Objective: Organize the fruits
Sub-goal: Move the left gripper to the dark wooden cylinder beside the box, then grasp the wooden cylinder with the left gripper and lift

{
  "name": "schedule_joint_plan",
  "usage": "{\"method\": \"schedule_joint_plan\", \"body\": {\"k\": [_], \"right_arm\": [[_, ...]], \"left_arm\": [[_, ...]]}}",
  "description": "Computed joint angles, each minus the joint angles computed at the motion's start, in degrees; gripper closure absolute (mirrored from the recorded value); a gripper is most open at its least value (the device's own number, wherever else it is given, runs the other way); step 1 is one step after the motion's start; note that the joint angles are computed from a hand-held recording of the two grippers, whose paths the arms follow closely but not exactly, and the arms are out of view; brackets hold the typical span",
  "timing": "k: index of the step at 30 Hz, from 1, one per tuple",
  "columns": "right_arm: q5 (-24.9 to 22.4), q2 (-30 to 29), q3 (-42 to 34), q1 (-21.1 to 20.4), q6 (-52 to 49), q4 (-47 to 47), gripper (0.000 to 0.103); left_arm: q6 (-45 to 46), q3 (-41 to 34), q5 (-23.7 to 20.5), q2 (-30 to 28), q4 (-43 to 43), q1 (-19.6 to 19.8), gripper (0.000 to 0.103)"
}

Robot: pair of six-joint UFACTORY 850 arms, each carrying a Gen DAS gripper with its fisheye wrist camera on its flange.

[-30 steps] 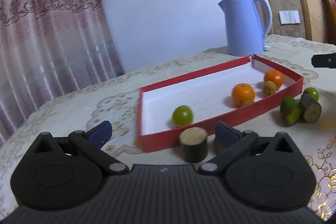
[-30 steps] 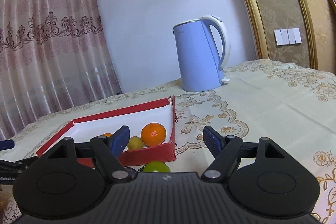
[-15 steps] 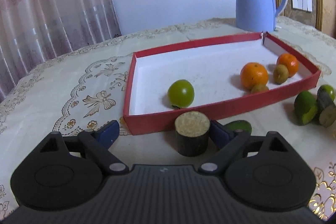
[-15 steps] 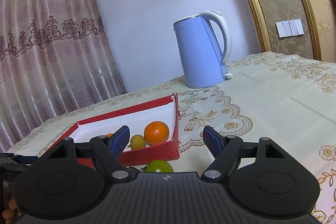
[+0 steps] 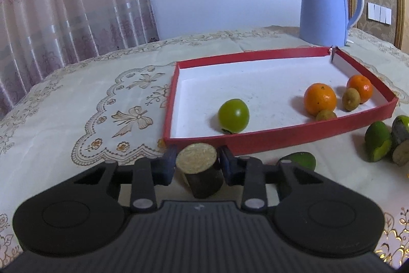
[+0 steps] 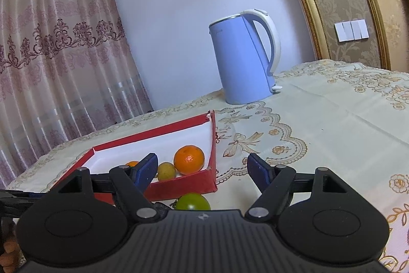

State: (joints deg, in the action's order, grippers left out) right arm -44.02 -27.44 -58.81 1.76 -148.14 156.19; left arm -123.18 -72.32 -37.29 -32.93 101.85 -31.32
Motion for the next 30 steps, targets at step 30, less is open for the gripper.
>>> {"method": "schedule_joint_plan", "body": {"k": [30], "right_arm": [[5.3,0.6,-0.3,2.5,-10.2,9.7,0.026]], "left_arm": [[-10.2,4.6,-7.2,4.6,3.1,0.8,0.071]]}}
